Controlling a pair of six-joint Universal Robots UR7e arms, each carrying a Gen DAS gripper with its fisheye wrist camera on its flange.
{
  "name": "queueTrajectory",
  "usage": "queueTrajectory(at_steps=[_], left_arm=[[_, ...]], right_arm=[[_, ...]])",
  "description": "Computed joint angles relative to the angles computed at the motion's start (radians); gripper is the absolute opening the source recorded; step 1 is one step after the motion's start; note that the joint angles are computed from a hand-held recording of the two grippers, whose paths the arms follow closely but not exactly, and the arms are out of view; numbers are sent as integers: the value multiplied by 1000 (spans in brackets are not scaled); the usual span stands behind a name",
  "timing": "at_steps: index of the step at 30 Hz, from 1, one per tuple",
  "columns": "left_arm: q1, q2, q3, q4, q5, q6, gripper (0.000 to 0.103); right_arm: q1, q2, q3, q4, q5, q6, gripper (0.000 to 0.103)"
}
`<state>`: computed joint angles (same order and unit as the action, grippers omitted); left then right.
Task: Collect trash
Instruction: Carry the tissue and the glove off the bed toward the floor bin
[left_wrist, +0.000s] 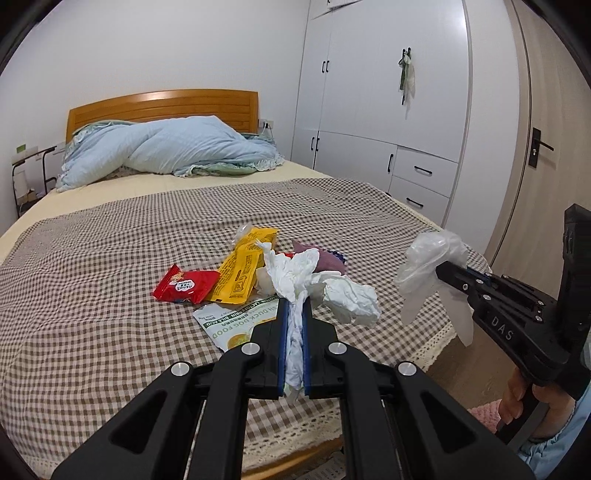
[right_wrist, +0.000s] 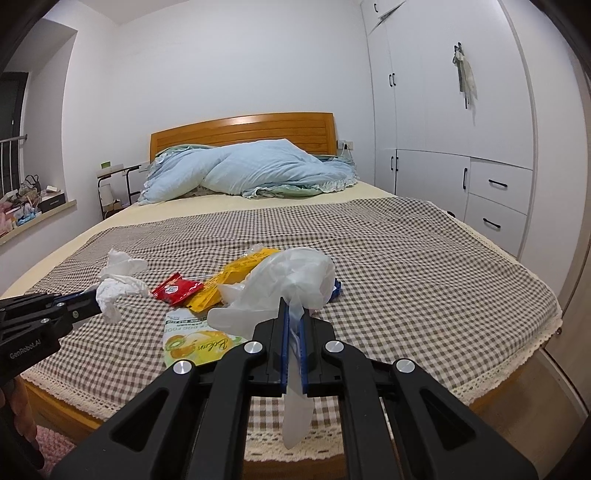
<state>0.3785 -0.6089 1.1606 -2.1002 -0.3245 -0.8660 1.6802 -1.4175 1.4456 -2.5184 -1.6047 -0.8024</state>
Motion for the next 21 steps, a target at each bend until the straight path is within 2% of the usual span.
queueTrajectory(at_steps=[11, 21], left_arm=[[-49, -18, 90, -28, 64, -65, 4], [-69, -42, 136, 84, 27, -196, 4]], right_arm=[[8, -65, 60, 18, -31, -10, 5], [-3, -122, 127, 24, -62, -40, 5]])
